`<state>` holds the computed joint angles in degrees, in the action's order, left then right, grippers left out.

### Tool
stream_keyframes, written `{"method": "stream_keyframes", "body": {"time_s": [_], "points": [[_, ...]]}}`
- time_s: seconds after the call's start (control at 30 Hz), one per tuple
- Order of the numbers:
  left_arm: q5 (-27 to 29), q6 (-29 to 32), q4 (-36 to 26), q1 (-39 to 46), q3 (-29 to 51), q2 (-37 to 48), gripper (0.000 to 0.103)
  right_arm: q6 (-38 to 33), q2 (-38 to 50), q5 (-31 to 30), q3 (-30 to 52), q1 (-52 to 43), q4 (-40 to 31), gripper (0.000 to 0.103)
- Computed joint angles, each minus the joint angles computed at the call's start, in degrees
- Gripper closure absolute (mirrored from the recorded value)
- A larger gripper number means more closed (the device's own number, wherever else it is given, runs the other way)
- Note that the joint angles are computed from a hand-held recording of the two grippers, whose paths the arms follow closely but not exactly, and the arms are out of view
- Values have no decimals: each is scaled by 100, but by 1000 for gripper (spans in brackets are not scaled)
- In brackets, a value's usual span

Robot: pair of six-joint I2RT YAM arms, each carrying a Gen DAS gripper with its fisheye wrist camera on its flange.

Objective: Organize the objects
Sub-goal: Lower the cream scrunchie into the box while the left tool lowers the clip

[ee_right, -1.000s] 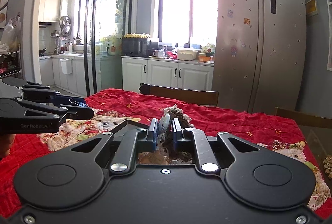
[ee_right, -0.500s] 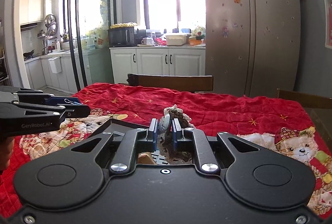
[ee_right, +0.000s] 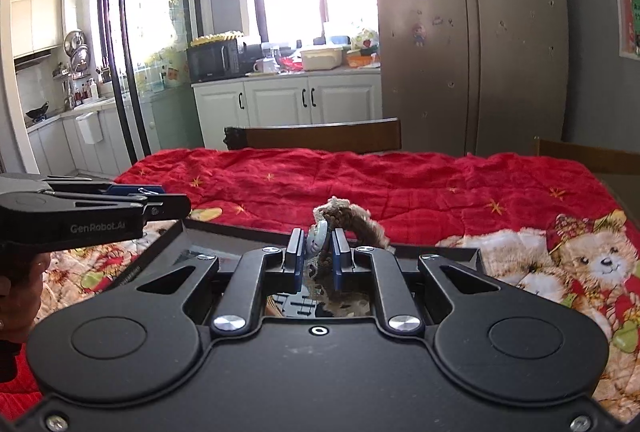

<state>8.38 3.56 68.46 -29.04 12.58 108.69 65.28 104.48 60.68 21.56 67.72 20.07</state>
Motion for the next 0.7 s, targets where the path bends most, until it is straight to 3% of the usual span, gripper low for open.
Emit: {"method": "stream_keyframes", "body": {"time_s": [0.2, 0.4, 0.7], "points": [[2, -23, 250, -11, 239, 600, 72, -219, 515, -253, -104, -232, 781, 89], [-54, 43, 86, -107, 530, 1016, 72, -397, 866, -511, -187, -402, 1382, 89], [-153, 102, -1, -218, 665, 1220, 72, -767, 1129, -692, 43, -310, 1460, 89]]}}
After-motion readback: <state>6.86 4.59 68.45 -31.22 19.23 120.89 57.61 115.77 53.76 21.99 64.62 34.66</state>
